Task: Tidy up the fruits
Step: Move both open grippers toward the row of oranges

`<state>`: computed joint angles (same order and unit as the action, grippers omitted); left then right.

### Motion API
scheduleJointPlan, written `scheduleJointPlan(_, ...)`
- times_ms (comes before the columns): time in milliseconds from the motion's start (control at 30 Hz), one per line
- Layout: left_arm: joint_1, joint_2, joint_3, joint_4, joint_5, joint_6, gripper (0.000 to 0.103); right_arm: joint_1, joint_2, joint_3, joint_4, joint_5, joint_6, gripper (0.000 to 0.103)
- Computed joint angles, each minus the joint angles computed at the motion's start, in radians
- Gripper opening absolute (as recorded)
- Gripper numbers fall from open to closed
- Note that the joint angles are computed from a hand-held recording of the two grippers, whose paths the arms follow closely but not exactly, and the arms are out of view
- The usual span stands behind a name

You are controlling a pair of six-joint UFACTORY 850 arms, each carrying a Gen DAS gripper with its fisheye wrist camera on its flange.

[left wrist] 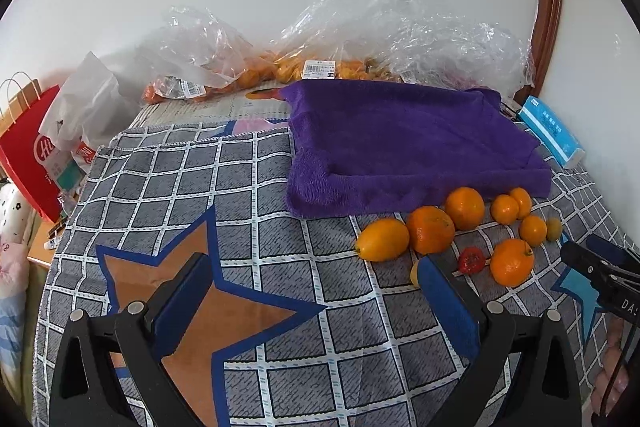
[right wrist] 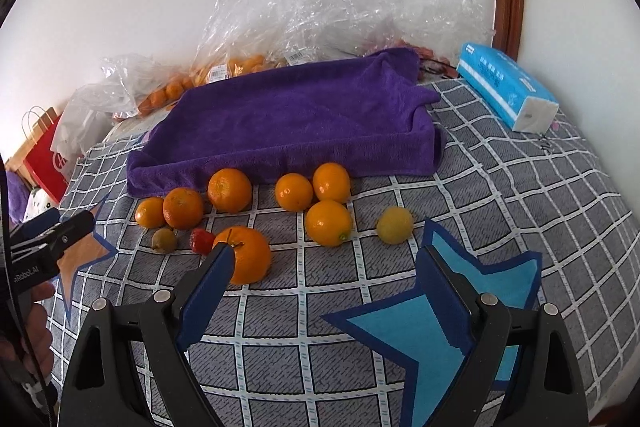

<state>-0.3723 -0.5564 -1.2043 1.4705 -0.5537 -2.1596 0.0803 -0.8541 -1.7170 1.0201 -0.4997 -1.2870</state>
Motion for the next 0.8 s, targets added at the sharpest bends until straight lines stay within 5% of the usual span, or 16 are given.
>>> scheduleJointPlan(467,0.074,-0.008,0.061,0.398,0.177,-0.441,0.086,0.006,-0.068,-0.072,-0.03,0.006,0.046,0.077)
scheduleJointPlan(800,0.074,-0.017,0.079,0.638,0.176,-0.655,0.071,0.013,-0.096,-0.098,-0.083,0.021,0.1,0.069)
